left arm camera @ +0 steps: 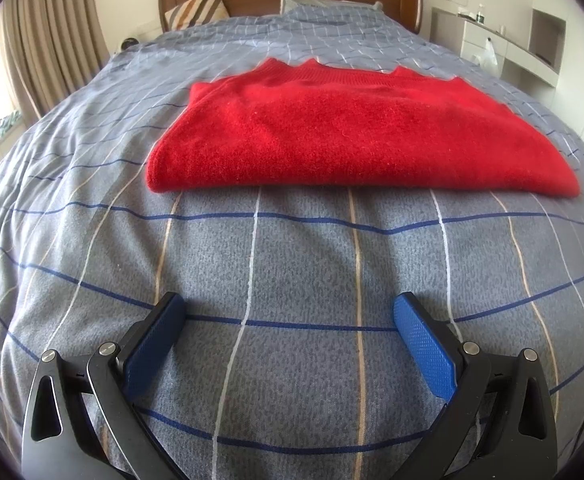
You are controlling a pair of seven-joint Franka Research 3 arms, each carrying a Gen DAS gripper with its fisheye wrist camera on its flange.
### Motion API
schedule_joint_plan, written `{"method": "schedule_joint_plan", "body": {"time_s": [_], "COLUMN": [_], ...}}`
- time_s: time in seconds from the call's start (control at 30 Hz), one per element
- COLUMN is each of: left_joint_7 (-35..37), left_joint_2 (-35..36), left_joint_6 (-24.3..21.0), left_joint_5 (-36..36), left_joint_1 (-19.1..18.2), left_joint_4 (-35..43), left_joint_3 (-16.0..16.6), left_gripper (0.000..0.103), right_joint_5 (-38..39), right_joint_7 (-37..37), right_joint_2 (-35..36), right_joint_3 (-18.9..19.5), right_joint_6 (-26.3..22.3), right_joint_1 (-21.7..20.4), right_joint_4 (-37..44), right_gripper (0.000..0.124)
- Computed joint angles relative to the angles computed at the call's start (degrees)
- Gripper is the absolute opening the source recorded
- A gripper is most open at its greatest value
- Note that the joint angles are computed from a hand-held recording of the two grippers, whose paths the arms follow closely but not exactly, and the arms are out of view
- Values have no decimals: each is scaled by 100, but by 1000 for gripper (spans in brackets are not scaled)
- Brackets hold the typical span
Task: Fold small clothes
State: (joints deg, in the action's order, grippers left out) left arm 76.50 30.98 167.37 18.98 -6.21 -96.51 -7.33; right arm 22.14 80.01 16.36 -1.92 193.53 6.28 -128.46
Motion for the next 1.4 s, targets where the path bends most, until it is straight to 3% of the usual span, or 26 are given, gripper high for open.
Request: {"method": "schedule_joint_plan", "body": {"time_s": [0.27, 0.47, 1.4], "left_joint_7": [-199, -218, -511], "left_joint_2": [-21, -21, -105], "left_joint_6": [-15, -15, 286], "left_joint_5": [208, 241, 471], "left_joint_1": [-150, -121, -211], "left_joint_4": [-7, -9, -194], "left_joint_3": [170, 139, 300], "left_gripper": [102, 102, 102], "right_joint_5": [18, 138, 144], "right_joint_7": [17, -69, -89], "right_joint_2": [-2, -5, -5], "right_joint_3": [39, -133, -51], "right_joint_6": [126, 99, 113], "right_joint_1": [-25, 168, 88], "right_joint_4": [-58, -52, -55], "right_gripper": [78, 78, 78]}}
